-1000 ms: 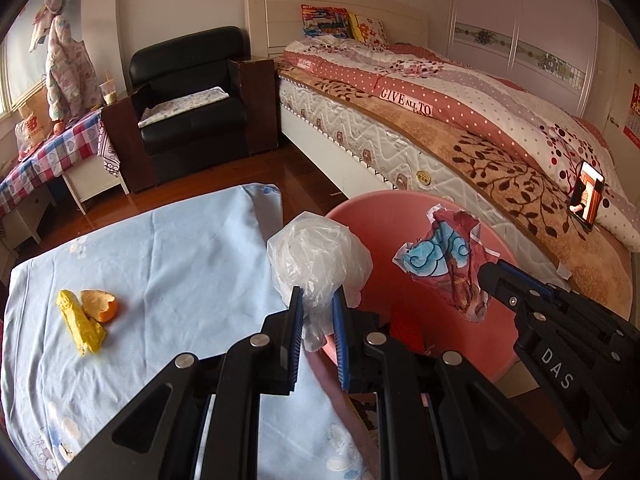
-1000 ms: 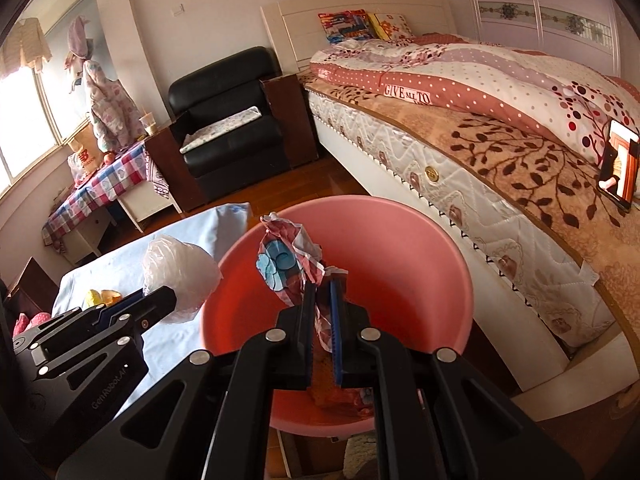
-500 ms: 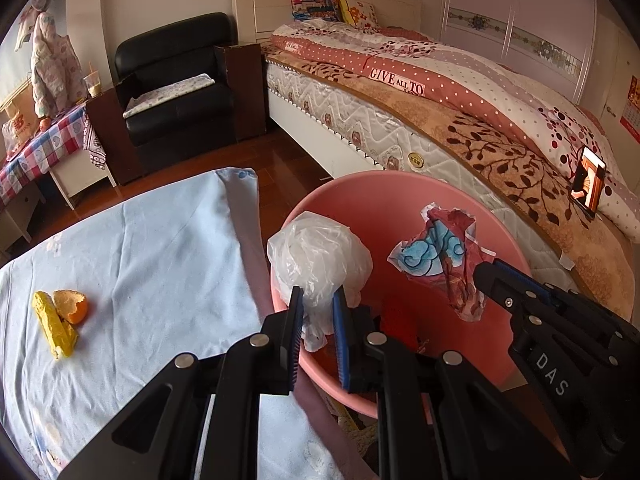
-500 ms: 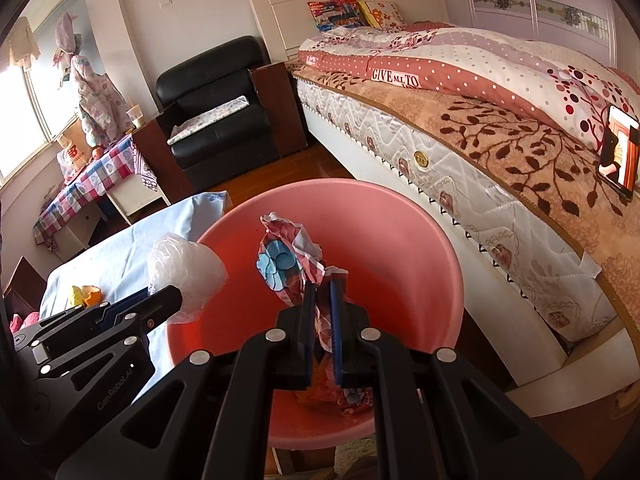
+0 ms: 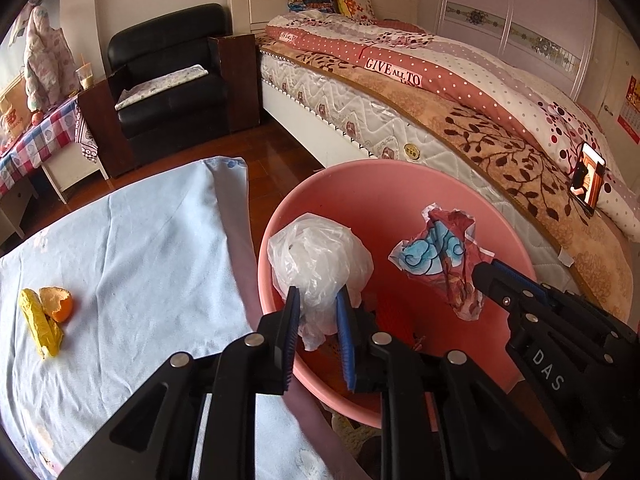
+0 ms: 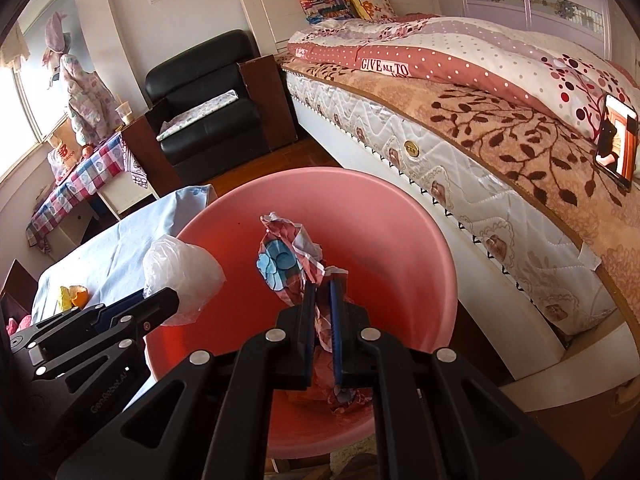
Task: Collect trash
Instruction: 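Open both tools to drop the bag and wrapper into the basin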
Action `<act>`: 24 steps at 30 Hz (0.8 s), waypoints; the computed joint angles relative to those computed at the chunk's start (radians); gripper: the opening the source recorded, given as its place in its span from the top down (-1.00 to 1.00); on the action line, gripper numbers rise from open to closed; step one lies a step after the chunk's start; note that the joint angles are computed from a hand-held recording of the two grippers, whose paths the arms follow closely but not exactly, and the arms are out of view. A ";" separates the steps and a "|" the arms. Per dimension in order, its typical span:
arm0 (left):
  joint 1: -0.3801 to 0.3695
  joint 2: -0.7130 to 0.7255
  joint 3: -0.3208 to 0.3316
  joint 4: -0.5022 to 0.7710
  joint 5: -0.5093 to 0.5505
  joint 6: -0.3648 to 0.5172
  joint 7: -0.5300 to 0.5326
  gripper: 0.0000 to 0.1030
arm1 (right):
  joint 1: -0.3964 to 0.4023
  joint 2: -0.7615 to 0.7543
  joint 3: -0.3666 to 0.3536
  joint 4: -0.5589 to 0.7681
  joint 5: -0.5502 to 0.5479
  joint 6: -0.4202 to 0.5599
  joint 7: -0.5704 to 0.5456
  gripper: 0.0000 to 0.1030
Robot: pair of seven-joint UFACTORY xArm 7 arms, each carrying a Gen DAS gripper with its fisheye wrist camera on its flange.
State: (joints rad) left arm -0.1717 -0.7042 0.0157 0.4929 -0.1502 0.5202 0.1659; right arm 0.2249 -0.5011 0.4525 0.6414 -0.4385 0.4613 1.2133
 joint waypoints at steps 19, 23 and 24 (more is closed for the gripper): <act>-0.015 -0.050 0.050 -0.001 -0.058 0.016 0.049 0.14 | 0.025 0.011 0.003 0.025 -0.015 0.056 0.032 0.50; -0.011 -0.085 0.064 -0.005 -0.065 0.034 0.064 0.11 | 0.033 -0.002 0.011 0.029 -0.016 0.063 0.040 0.48; -0.008 -0.093 0.066 -0.006 -0.066 0.038 0.066 0.10 | 0.034 -0.005 0.014 0.030 -0.016 0.064 0.042 0.47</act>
